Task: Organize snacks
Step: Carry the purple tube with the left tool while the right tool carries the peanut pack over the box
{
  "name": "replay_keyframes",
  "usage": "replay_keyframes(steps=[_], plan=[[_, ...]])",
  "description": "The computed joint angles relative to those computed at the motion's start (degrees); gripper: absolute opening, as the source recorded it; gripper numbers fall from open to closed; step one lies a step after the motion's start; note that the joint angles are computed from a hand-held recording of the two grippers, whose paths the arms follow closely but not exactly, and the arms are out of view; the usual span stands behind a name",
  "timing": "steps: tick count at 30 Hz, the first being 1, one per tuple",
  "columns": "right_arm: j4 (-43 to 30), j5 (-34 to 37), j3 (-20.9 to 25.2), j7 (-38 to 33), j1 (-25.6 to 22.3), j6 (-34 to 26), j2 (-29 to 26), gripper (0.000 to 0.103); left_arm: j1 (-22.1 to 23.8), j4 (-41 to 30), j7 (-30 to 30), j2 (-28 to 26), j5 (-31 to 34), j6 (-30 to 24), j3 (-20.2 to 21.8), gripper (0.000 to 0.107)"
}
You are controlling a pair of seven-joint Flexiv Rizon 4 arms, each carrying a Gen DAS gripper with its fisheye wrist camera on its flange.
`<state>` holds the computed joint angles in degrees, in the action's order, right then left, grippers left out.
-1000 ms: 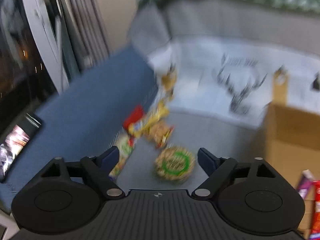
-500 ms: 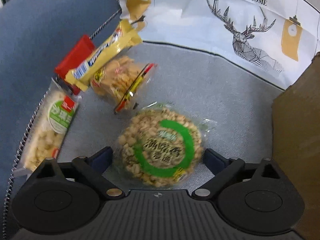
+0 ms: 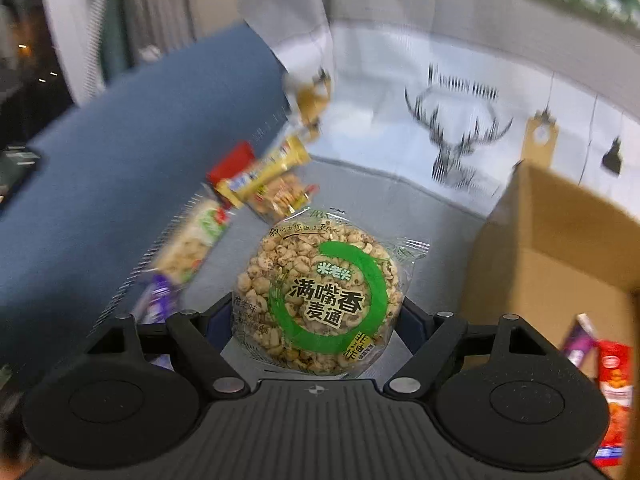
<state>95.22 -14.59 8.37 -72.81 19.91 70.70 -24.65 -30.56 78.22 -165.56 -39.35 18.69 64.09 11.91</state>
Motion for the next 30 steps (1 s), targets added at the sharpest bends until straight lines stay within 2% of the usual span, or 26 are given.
replay_keyframes(steps=[3, 6, 9, 10, 12, 14, 15, 18, 19, 21, 22, 24, 26, 28, 29, 30], plan=[[7.4, 1.2, 1.2, -2.3, -2.3, 5.6, 6.2, 0.082, 1.2, 1.2, 6.7, 1.2, 0.7, 3.0, -2.2, 0.017], [12.3, 7.5, 5.3, -7.6, -6.4, 8.5, 11.1, 0.082, 2.8, 2.7, 15.7, 2.6, 0.1, 6.4, -5.2, 0.017], [14.3, 19.6, 11.5, -20.4, -11.2, 7.8, 14.6, 0.082, 4.2, 4.2, 25.0, 3.5, -1.5, 9.9, -8.0, 0.017], [14.9, 23.0, 12.7, -24.3, -12.0, 6.9, 15.8, 0.082, 3.9, 4.6, 26.8, 3.6, -1.0, 11.6, -7.6, 0.017], [16.5, 29.6, 14.6, -32.0, -12.9, 6.6, 18.0, 0.082, 3.5, 6.1, 28.4, 3.8, -1.2, 15.9, -7.0, 0.017], [18.8, 34.3, 15.1, -37.1, -12.5, 9.0, 19.8, 0.082, 4.0, 9.3, 28.4, 4.0, -2.4, 23.0, -7.5, 0.017], [19.8, 37.4, 15.3, -39.8, -12.4, 10.6, 20.6, 0.082, 3.2, 10.1, 27.7, 3.7, -2.4, 26.4, -6.1, 0.017], [21.9, 48.6, 15.9, -49.2, -11.9, 16.1, 22.3, 0.082, -2.7, 11.7, 24.4, 3.0, -3.1, 35.1, 1.4, 0.017], [21.9, 53.3, 15.7, -52.4, -12.0, 16.5, 22.8, 0.082, -4.0, 12.1, 23.9, 2.9, -4.3, 35.9, 2.7, 0.017], [23.4, 53.5, 14.3, -52.2, -10.8, 18.9, 23.5, 0.082, -5.4, 12.1, 24.7, 2.7, -6.4, 34.6, 3.4, 0.017], [22.8, 56.3, 13.9, -55.0, -10.3, 19.8, 23.7, 0.082, -5.8, 11.6, 25.8, 2.5, -7.1, 33.6, 3.4, 0.017], [19.5, 67.5, 12.4, -65.6, -10.2, 18.2, 24.5, 0.082, -7.3, 10.5, 28.0, 1.9, -7.9, 32.4, 4.7, 0.017], [19.1, 69.5, 10.6, -66.9, -9.4, 19.0, 24.5, 0.082, -8.9, 9.8, 29.2, 1.1, -9.2, 32.2, 6.3, 0.017], [20.5, 63.9, 8.8, -61.2, -8.2, 20.8, 24.5, 0.082, -9.9, 9.6, 29.8, 0.4, -10.8, 32.9, 7.6, 0.017], [20.3, 63.2, 7.7, -60.7, -7.7, 21.6, 24.5, 0.082, -10.5, 9.7, 30.1, 0.1, -11.6, 33.4, 8.2, 0.017], [19.0, 66.1, 6.5, -63.9, -7.5, 21.2, 24.9, 0.082, -11.0, 10.2, 30.4, 0.2, -12.2, 34.0, 8.8, 0.017]])
